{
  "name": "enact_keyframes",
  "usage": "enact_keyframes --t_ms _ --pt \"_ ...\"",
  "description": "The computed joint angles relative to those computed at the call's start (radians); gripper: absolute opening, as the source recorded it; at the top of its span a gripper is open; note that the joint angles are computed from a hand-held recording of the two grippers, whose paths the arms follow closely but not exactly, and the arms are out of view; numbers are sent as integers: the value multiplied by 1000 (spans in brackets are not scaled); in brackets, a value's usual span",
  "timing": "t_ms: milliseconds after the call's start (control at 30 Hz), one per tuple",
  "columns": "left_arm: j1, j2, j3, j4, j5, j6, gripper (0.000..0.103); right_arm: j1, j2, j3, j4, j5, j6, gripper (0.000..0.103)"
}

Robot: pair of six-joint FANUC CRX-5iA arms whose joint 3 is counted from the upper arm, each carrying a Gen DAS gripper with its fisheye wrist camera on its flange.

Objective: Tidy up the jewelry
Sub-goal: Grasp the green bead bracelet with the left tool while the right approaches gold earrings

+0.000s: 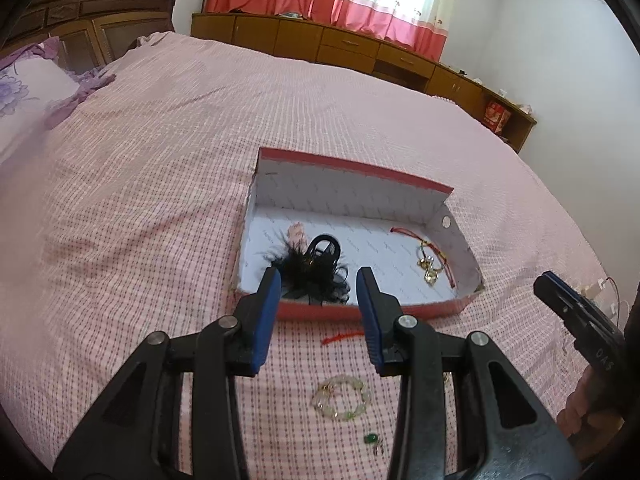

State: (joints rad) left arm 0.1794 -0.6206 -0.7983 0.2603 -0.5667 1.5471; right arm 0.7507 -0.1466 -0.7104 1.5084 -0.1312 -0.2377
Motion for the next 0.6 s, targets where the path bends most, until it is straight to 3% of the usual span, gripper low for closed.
enact_keyframes --t_ms 600 --pt "19 -102 -68 -5 -93 -1 31 112 -99 -91 -209 -121 130 38"
